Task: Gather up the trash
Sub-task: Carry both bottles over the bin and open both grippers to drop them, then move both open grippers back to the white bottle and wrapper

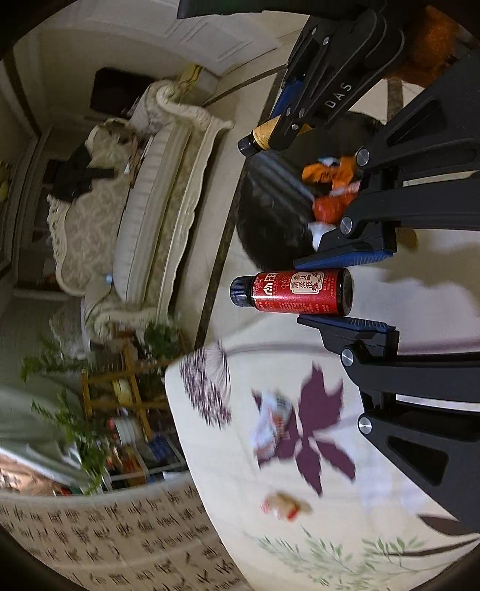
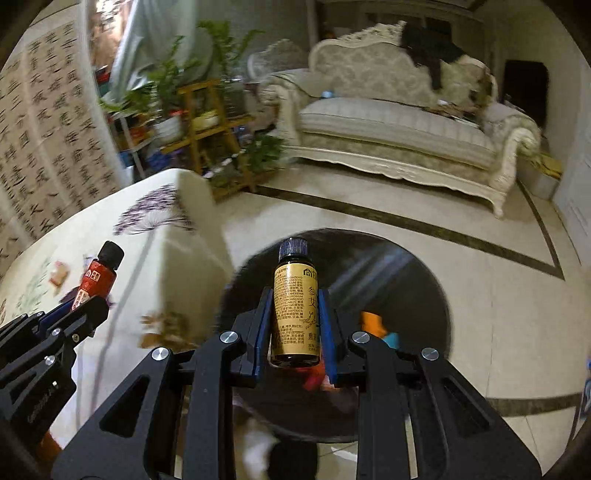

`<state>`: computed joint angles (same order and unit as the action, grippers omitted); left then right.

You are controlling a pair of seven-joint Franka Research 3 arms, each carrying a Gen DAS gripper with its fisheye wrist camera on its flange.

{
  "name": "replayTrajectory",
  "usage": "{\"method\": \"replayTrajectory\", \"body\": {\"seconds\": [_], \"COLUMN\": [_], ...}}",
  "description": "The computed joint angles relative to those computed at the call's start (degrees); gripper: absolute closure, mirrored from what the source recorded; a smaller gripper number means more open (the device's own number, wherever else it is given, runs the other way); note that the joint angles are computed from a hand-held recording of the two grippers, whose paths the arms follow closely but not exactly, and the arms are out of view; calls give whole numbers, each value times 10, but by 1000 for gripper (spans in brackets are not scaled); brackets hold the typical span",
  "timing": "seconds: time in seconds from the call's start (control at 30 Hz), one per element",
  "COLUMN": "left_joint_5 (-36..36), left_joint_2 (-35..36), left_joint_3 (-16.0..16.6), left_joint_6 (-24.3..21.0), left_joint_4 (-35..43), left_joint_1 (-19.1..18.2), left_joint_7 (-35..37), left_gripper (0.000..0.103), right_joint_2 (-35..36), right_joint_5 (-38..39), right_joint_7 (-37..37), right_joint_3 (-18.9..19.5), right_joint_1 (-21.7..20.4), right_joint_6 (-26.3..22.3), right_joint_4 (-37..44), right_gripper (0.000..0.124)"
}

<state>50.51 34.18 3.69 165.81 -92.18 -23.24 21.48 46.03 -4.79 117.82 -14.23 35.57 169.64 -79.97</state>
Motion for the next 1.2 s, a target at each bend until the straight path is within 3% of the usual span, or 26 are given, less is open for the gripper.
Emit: {"method": "replayTrajectory", "body": {"seconds": [0.13,0.53,0.6,0.73,1.2], "left_joint_5": [-39,-122,-136,-141,-114], "left_joint_2": [45,135,143,144,109], "left_joint_3": [-30,-39,-42,-29,-2], "left_joint_6": [-23,-77,-87,-85,-76], "left_joint_4": [61,188,200,203,158], "left_joint_1": [9,-11,-11,-21,-31], "left_joint_7": [58,156,170,168,113], "left_gripper": [78,78,73,57,33], "right_joint_2": [10,43,46,46,45], "right_joint_5": [3,12,13,15,8], "right_joint_7": [12,14,19,26,44], "right_joint_3": [-12,6,1,-2,-12], "right_joint_1": [-4,-41,-39,-40,-30], "right_joint_6": [-7,-19,-21,-18,-15], "right_joint_4": [4,36,40,37,40], "right_gripper": [101,97,90,88,70]}}
